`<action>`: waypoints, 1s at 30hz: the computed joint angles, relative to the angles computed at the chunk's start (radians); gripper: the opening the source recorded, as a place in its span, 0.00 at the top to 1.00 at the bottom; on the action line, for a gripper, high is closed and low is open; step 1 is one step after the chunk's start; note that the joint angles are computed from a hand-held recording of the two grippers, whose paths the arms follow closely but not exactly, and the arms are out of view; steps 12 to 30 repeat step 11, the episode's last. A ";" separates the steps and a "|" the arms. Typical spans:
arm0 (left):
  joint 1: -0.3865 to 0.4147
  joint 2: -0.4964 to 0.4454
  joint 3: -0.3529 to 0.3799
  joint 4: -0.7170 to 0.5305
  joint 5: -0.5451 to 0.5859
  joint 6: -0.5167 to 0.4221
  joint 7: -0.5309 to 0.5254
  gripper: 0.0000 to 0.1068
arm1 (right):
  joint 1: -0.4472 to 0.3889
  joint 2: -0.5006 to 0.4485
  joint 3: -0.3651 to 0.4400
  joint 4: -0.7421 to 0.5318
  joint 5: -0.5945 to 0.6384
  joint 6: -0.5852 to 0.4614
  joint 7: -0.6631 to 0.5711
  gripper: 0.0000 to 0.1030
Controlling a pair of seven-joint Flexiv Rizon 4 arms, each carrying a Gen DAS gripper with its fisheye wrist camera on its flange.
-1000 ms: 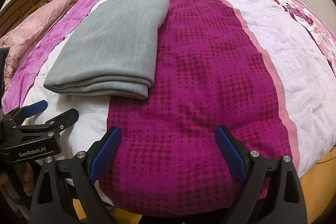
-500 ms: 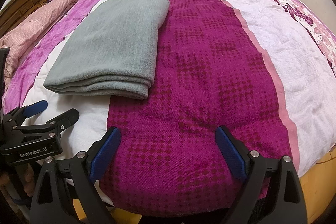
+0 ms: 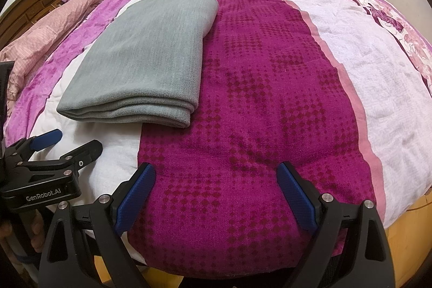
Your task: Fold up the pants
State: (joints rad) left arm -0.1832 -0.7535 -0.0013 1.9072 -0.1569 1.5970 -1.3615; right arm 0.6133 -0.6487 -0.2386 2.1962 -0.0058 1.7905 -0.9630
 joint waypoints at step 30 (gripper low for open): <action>-0.008 0.000 0.010 0.001 0.001 -0.002 -0.008 0.04 | 0.012 -0.002 -0.012 0.001 0.002 -0.002 -0.001 0.14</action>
